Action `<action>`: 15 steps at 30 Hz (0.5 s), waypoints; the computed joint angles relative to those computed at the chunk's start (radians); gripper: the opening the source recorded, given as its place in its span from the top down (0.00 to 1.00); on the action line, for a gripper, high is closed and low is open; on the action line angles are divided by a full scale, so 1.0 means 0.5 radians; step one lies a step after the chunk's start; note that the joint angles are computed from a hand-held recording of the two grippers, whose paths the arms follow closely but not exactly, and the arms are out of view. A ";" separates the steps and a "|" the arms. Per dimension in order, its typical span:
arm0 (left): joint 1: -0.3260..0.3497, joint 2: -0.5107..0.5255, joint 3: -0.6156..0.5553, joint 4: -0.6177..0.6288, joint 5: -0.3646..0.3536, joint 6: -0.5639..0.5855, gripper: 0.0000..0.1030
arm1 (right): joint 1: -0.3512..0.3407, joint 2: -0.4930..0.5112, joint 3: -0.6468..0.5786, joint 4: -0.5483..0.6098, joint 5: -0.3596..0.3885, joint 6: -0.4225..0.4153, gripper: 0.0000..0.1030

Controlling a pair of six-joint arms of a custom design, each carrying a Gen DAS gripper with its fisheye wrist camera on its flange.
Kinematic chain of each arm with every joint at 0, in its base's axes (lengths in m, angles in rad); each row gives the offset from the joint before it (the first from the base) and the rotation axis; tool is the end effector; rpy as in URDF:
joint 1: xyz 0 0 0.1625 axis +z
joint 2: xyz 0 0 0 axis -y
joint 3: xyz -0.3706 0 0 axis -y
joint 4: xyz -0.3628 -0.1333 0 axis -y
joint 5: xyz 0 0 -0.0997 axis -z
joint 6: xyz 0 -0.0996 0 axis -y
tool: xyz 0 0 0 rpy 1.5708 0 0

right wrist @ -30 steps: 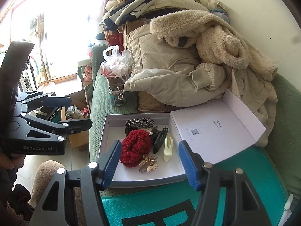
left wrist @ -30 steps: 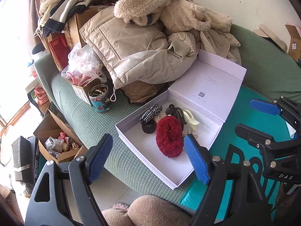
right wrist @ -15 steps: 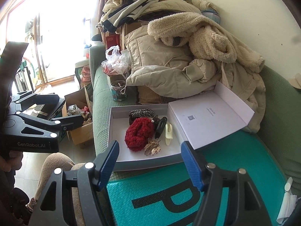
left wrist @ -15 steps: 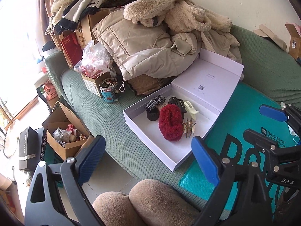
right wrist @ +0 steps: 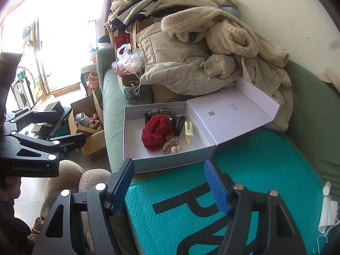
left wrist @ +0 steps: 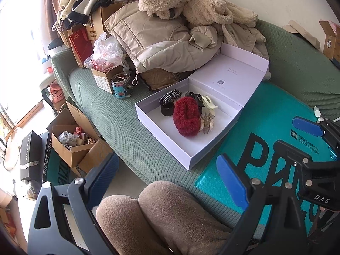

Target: Organize objects

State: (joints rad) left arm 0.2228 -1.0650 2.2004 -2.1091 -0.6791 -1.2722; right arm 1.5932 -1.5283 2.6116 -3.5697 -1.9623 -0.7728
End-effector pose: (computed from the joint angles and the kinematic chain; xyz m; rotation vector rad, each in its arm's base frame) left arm -0.3239 -0.2895 0.0500 0.4104 2.2062 -0.8492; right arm 0.1024 -0.3172 0.2352 0.6868 -2.2184 0.8916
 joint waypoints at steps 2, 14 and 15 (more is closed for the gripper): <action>-0.019 0.008 0.007 -0.004 -0.018 -0.013 0.10 | -0.020 -0.013 0.026 -0.011 0.008 0.000 0.33; -0.018 0.021 0.026 -0.054 -0.094 -0.023 0.10 | -0.032 -0.048 0.087 -0.043 -0.017 0.010 0.33; -0.015 0.015 0.030 -0.053 -0.092 -0.021 0.10 | -0.032 -0.047 0.088 -0.046 -0.016 0.010 0.33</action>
